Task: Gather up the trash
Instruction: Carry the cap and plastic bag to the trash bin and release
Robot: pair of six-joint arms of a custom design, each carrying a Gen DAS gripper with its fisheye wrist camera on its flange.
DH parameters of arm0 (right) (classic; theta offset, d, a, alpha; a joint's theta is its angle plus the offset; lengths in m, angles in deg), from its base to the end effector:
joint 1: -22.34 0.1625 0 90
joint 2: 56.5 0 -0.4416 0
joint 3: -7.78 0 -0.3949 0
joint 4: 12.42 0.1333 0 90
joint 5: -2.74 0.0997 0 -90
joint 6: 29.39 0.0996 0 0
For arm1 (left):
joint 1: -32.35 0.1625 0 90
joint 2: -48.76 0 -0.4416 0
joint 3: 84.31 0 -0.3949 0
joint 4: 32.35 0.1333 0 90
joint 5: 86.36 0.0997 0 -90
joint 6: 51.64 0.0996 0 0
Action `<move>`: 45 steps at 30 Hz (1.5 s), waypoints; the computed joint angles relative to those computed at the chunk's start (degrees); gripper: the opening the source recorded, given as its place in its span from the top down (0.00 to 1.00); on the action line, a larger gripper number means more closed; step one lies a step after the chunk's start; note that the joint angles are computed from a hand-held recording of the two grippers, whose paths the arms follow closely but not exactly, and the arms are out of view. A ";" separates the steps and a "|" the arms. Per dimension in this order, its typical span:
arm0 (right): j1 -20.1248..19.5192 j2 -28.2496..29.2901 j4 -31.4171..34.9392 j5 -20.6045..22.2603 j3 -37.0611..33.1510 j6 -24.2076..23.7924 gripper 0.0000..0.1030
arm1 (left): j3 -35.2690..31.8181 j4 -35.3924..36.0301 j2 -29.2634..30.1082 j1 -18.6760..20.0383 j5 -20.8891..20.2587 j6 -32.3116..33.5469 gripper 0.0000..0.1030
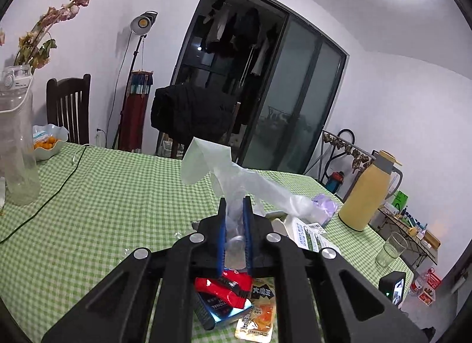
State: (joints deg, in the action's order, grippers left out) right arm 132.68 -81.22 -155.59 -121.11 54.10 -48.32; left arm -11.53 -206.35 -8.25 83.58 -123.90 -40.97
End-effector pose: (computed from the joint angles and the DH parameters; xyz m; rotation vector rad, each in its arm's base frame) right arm 0.3846 -0.8136 0.1835 0.6304 -2.3999 0.7081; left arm -0.2815 -0.6895 0.4957 0.2346 2.1380 -1.5848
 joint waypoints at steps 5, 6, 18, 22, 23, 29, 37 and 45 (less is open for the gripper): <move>0.17 -2.93 -4.34 2.01 4.71 -0.22 0.50 | 1.82 -0.90 -0.36 -0.97 0.71 0.80 0.93; 0.31 -3.54 -5.79 2.02 5.86 -0.82 0.49 | 2.16 -0.92 -0.47 -1.19 0.95 0.84 0.93; 0.19 -16.30 -22.45 0.23 22.31 -4.75 0.50 | 8.76 3.62 -2.18 -4.93 -2.77 -6.01 0.93; -0.67 -21.69 -28.95 -2.16 28.45 -5.79 0.50 | 9.88 6.43 -0.97 -6.59 -5.92 -6.91 0.93; -0.99 -22.78 -30.52 -2.76 29.80 -6.26 0.50 | 9.90 7.09 -0.42 -7.01 -6.57 -7.17 0.93; -4.13 -31.48 -39.26 -6.03 39.85 -6.13 0.49 | 8.46 11.86 4.30 -9.82 -11.56 -6.85 0.93; -12.55 -42.59 -39.18 -10.62 52.20 1.68 0.49 | 1.70 24.11 14.16 -11.83 -25.13 -6.34 0.93; -21.54 -45.58 -28.91 -8.41 55.08 12.14 0.48 | -14.31 48.46 30.36 -10.44 -36.82 -7.82 0.93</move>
State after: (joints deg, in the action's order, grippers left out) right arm 111.13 -126.81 -184.50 -129.52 109.19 -36.18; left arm -25.84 -157.89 22.11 73.14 -160.72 -48.80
